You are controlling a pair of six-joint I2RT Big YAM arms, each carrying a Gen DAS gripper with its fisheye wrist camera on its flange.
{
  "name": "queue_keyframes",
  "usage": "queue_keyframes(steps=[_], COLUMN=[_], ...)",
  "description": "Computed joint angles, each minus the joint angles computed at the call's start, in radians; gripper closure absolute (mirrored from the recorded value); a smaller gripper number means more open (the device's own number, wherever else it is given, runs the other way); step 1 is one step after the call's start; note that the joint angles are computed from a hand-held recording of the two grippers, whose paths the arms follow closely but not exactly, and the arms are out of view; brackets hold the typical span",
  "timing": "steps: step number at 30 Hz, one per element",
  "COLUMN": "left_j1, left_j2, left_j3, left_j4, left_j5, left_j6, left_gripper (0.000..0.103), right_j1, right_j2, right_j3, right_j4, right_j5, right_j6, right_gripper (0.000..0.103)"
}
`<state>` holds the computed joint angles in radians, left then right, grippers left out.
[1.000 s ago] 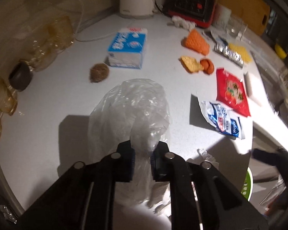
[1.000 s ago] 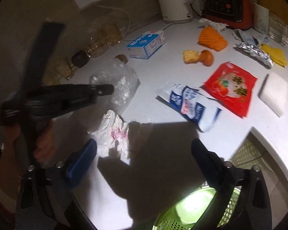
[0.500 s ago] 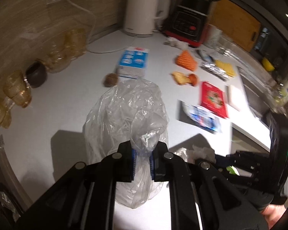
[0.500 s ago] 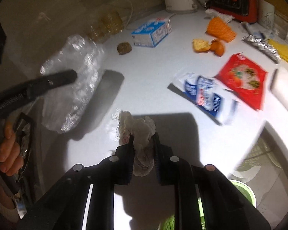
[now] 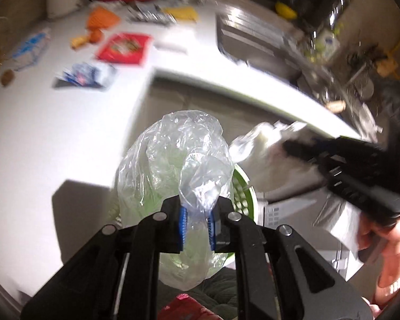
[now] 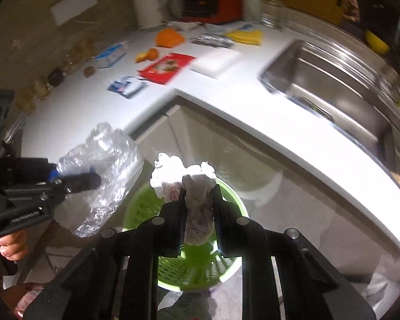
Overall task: Collect trash
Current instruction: 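Lower both tools over the green basket and open them to drop the bag and tissue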
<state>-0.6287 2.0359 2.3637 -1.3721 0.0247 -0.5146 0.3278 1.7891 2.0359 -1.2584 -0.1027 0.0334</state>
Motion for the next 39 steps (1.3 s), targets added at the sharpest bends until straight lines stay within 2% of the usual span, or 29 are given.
queue_keyframes(steps=[1, 2, 4, 5, 12, 14, 16, 18, 20, 22, 24, 28, 31, 33, 36, 39], left_j1=[-0.015, -0.024, -0.042, -0.049, -0.050, -0.049, -0.051, -0.051, -0.048, -0.043, -0.031, 0.006, 0.044, 0.063, 0.093, 0.148], left_j2=[0.029, 0.048, 0.060, 0.074, 0.094, 0.075, 0.064, 0.039, 0.003, -0.048, -0.087, -0.120, -0.110, -0.074, -0.003, 0.052], left_j3=[0.034, 0.054, 0.059, 0.078, 0.138, 0.133, 0.144, 0.126, 0.087, 0.022, -0.029, -0.086, -0.086, -0.036, 0.080, 0.174], left_j4=[-0.029, -0.044, -0.046, -0.059, -0.101, -0.102, -0.137, -0.157, -0.157, -0.139, -0.120, -0.086, -0.041, -0.042, -0.087, -0.118], left_j5=[-0.011, -0.017, -0.041, -0.061, -0.102, -0.143, -0.222, -0.282, -0.318, -0.353, -0.364, -0.335, -0.290, -0.284, -0.294, -0.307], left_j6=[-0.010, -0.018, -0.040, -0.050, -0.158, -0.191, -0.216, -0.234, -0.260, -0.298, -0.322, -0.357, -0.367, -0.361, -0.345, -0.311], left_gripper=[0.078, 0.063, 0.046, 0.041, 0.032, 0.023, 0.017, 0.016, 0.014, 0.012, 0.011, 0.011, 0.011, 0.011, 0.011, 0.011], right_j1=[-0.018, -0.034, -0.066, -0.081, -0.109, -0.102, -0.093, -0.082, -0.068, -0.057, -0.049, -0.044, -0.037, -0.031, -0.023, -0.008], right_j2=[-0.015, -0.034, -0.062, -0.077, -0.133, -0.137, -0.137, -0.134, -0.124, -0.115, -0.113, -0.065, -0.017, 0.024, 0.093, 0.192], right_j3=[-0.025, -0.056, -0.106, -0.129, -0.212, -0.224, -0.234, -0.239, -0.239, -0.235, -0.230, -0.150, -0.071, -0.002, 0.118, 0.294], right_j4=[0.007, 0.014, 0.036, 0.043, 0.066, 0.072, 0.076, 0.075, 0.064, 0.057, 0.074, 0.053, 0.044, 0.032, -0.001, -0.049], right_j5=[0.000, 0.001, -0.009, -0.015, -0.071, -0.098, -0.123, -0.149, -0.166, -0.173, -0.163, -0.181, -0.162, -0.147, -0.132, -0.108], right_j6=[-0.001, 0.002, -0.002, -0.002, -0.024, -0.044, -0.066, -0.089, -0.114, -0.122, -0.111, -0.107, -0.103, -0.094, -0.066, -0.044], right_gripper=[0.084, 0.084, 0.084, 0.084, 0.083, 0.082, 0.081, 0.080, 0.070, 0.036, 0.023, 0.017, 0.014, 0.014, 0.014, 0.013])
